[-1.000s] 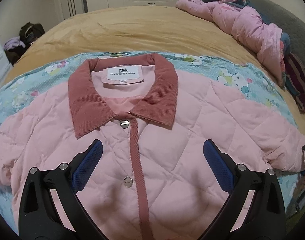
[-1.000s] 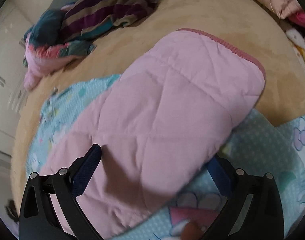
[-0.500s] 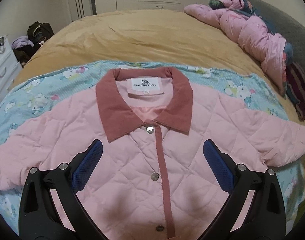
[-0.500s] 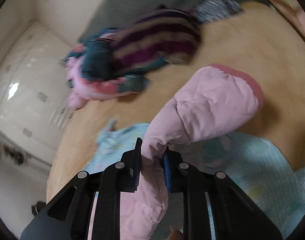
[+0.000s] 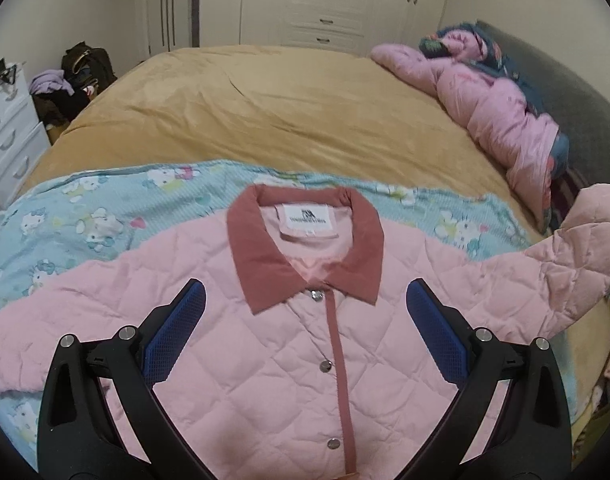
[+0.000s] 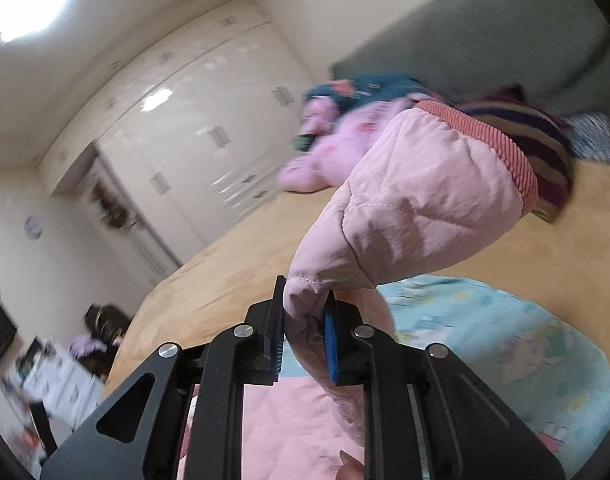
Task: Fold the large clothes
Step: 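Close the right tool on the sleeve cuff and lift it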
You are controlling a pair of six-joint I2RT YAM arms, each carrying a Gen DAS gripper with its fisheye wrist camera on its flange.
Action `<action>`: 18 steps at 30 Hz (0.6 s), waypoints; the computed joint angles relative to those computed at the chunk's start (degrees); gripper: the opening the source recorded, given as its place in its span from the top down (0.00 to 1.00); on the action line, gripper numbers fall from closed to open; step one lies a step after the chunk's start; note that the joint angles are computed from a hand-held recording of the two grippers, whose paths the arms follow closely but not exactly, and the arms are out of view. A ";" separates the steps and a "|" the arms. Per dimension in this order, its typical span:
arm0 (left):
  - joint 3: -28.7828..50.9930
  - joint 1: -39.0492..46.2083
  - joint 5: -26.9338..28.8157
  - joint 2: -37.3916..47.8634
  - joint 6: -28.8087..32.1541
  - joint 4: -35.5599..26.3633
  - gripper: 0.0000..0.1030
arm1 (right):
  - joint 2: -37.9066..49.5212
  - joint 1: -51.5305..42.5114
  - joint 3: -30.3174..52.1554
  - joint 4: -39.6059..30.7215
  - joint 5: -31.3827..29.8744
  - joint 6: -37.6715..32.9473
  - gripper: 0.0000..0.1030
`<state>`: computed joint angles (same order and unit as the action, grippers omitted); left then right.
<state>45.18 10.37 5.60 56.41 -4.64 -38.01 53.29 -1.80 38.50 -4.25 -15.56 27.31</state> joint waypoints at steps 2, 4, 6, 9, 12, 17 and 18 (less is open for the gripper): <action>0.83 5.75 5.48 -0.62 3.12 -1.68 0.09 | 0.01 5.37 1.16 -0.19 2.98 -0.54 0.85; 1.52 12.05 12.08 -0.31 7.07 -3.31 0.09 | 0.72 12.31 2.27 0.04 7.16 -0.97 0.85; 2.50 17.75 16.50 0.91 10.69 -5.36 0.09 | 1.70 18.82 2.94 0.62 11.27 -1.54 0.85; 3.79 24.34 21.00 2.49 15.23 -7.81 0.09 | 4.84 28.77 4.06 2.39 17.27 -3.60 0.85; 5.60 29.95 24.62 4.90 19.05 -9.77 0.09 | 9.55 36.01 5.81 4.35 21.88 -4.24 0.85; 9.60 38.07 28.61 9.60 24.51 -11.68 0.09 | 19.51 48.09 7.98 9.06 28.98 -2.93 0.85; 10.27 39.48 29.73 10.64 25.57 -12.11 0.09 | 21.02 49.51 8.27 9.60 29.61 -2.44 0.85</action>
<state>55.45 49.84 35.34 67.05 20.93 -50.11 74.32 47.71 46.77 5.35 14.05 24.87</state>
